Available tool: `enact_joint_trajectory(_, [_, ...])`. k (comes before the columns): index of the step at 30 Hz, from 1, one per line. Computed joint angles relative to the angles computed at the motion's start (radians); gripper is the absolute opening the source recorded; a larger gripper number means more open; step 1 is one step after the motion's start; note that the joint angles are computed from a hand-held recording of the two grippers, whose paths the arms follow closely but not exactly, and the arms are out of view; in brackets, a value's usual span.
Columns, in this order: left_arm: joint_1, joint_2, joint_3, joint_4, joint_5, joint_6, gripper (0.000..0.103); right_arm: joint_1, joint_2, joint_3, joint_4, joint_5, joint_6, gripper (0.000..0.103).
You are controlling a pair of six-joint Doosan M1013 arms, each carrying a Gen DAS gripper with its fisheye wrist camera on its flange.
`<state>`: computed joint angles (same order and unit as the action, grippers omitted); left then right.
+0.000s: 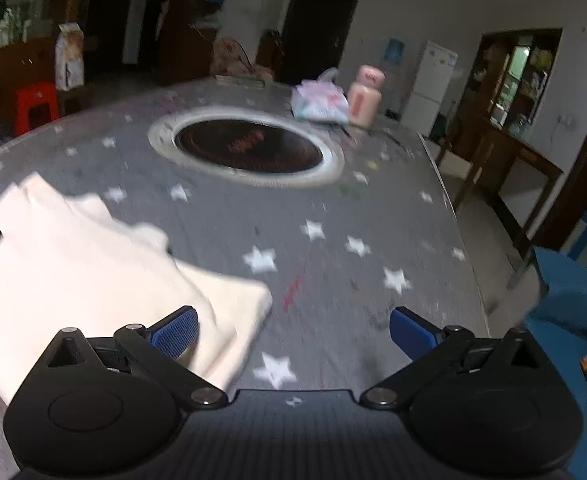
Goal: Fold clothes
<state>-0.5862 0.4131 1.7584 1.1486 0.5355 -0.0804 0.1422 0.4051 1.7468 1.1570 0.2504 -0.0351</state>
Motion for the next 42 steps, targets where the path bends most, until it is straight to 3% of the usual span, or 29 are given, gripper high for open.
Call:
enact_joint_trajectory(3, [0.000, 0.000, -0.001, -0.005, 0.000, 0.004, 0.103, 0.011, 0.010, -0.014, 0.044, 0.018, -0.043, 0.103])
enact_joint_trajectory(7, [0.002, -0.002, -0.006, -0.037, 0.001, 0.036, 0.103, 0.026, 0.039, -0.034, -0.137, -0.002, 0.125, 0.103])
enact_joint_trajectory(10, [0.001, -0.001, -0.017, -0.047, 0.014, 0.061, 0.103, 0.014, 0.039, -0.031, -0.105, 0.009, 0.133, 0.103])
enact_joint_trajectory(16, [0.007, 0.016, -0.055, -0.029, 0.044, 0.073, 0.103, 0.000, 0.010, -0.002, 0.087, 0.020, -0.052, 0.103])
enact_joint_trajectory(19, [0.020, 0.034, -0.085, -0.066, 0.013, 0.123, 0.103, 0.002, 0.003, 0.004, 0.103, 0.032, -0.076, 0.103])
enact_joint_trajectory(23, [0.013, 0.074, -0.136, -0.053, 0.070, 0.177, 0.103, 0.005, -0.001, 0.010, 0.119, 0.052, -0.090, 0.103])
enact_joint_trajectory(29, [0.037, 0.093, -0.163, -0.154, 0.076, 0.231, 0.103, 0.014, 0.002, 0.015, 0.066, 0.049, -0.073, 0.103])
enact_joint_trajectory(42, [0.020, 0.044, -0.088, -0.089, 0.097, 0.152, 0.103, 0.012, -0.031, 0.051, 0.115, 0.119, -0.128, 0.103])
